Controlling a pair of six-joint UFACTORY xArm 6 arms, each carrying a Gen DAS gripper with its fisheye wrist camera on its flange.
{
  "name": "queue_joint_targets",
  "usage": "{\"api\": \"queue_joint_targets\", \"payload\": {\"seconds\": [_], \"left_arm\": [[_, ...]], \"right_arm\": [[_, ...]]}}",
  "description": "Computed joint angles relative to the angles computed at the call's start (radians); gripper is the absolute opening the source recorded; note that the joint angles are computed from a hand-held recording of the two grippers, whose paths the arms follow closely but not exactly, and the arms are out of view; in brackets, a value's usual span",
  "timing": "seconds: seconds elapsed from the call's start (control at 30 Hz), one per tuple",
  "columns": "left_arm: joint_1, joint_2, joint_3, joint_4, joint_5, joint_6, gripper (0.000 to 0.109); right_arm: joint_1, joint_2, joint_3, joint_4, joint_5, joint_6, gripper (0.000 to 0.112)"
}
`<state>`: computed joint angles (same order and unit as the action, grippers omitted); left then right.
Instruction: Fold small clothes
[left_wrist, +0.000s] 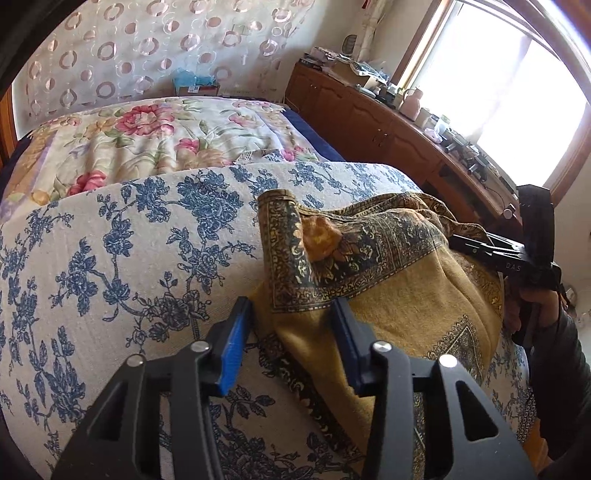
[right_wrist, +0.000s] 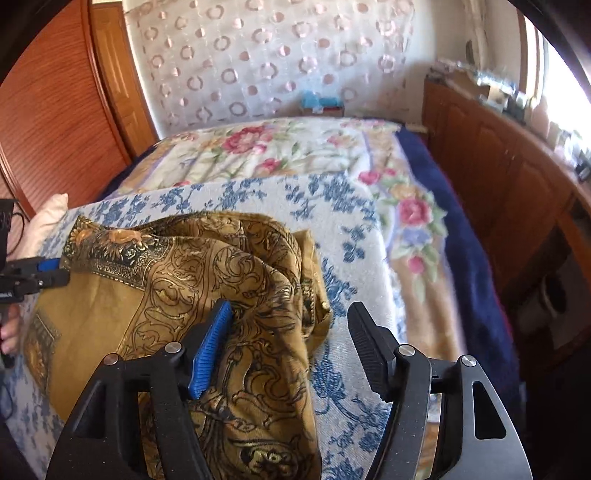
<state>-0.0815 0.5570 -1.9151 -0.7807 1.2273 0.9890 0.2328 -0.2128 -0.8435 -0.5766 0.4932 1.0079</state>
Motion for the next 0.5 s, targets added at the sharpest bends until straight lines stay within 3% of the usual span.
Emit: {"api": "queue_joint_targets", "payload": {"seconds": [0.1, 0.17, 0.27, 0.37, 0.4, 0.5], "left_arm": [[0.011, 0.026, -0.042, -0.011, 0.057, -0.014, 0.019], [0.007, 0.017, -0.029, -0.007, 0.054, -0.008, 0.017], [0.000, 0.002, -0.008, -0.006, 0.042, -0.002, 0.016], [0.003, 0.003, -0.012, -0.026, 0.068, 0.008, 0.004], [0.003, -0.006, -0.002, -0.033, 0.064, 0.019, 0.003], [0.026, -0.057, 0.043, -0.102, 0.062, 0.048, 0.003]], "right_arm": [[-0.006, 0.001, 0.006, 0.047, -0.019, -0.036, 0.068], [-0.004, 0.002, 0.007, 0.059, -0.023, -0.050, 0.065], [0.009, 0.008, 0.004, 0.130, -0.043, -0.139, 0.047], [0.021, 0.008, 0.007, 0.204, -0.058, -0.216, 0.029], [0.024, 0.007, 0.007, 0.205, -0.061, -0.219, 0.022], [0.047, -0.006, -0.004, 0.083, -0.037, -0.122, 0.016]]}}
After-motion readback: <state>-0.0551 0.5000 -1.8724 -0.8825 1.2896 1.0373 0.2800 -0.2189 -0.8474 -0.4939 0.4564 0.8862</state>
